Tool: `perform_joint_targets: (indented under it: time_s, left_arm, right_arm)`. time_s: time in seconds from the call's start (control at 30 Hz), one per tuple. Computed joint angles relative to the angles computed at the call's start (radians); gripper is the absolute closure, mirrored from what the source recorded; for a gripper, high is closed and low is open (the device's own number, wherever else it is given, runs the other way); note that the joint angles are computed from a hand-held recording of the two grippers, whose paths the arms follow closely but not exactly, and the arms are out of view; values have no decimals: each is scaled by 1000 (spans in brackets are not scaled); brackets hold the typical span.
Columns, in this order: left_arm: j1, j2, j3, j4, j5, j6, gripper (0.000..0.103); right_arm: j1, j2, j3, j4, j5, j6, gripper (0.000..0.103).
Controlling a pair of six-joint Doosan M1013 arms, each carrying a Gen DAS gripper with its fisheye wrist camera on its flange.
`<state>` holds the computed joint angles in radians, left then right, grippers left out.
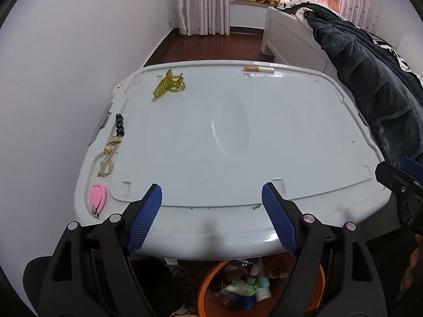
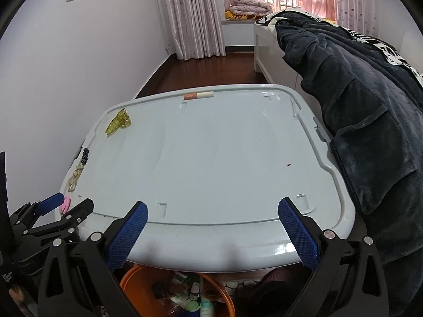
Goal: Collect trash
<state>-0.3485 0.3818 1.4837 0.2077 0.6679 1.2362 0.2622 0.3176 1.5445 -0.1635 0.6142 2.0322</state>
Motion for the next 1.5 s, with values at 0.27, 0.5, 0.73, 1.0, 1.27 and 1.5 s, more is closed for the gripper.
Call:
perform_joint_targets:
  time_s: [0.27, 0.5, 0.73, 1.0, 1.27, 1.5]
  left_arm:
    - [7, 4, -1, -18, 10, 7, 27]
    - [8, 6, -1, -12, 20, -4, 27]
    - [7, 7, 2, 22, 29, -50, 11]
    - [15, 20, -8, -13, 63, -42, 10]
    - [18, 18, -2, -15, 50, -53, 9]
    - [13, 7, 17, 31, 4, -87, 9]
  right_arm:
    - [5, 2, -2, 1, 3, -8, 6]
    - [6, 3, -3, 5, 6, -14, 5]
    - [10, 6, -4, 6, 11, -17, 6]
    - [13, 7, -5, 5, 12, -20, 6]
    - [12, 9, -6, 17, 15, -25, 5]
    - [11, 10, -5, 24, 17, -29, 5]
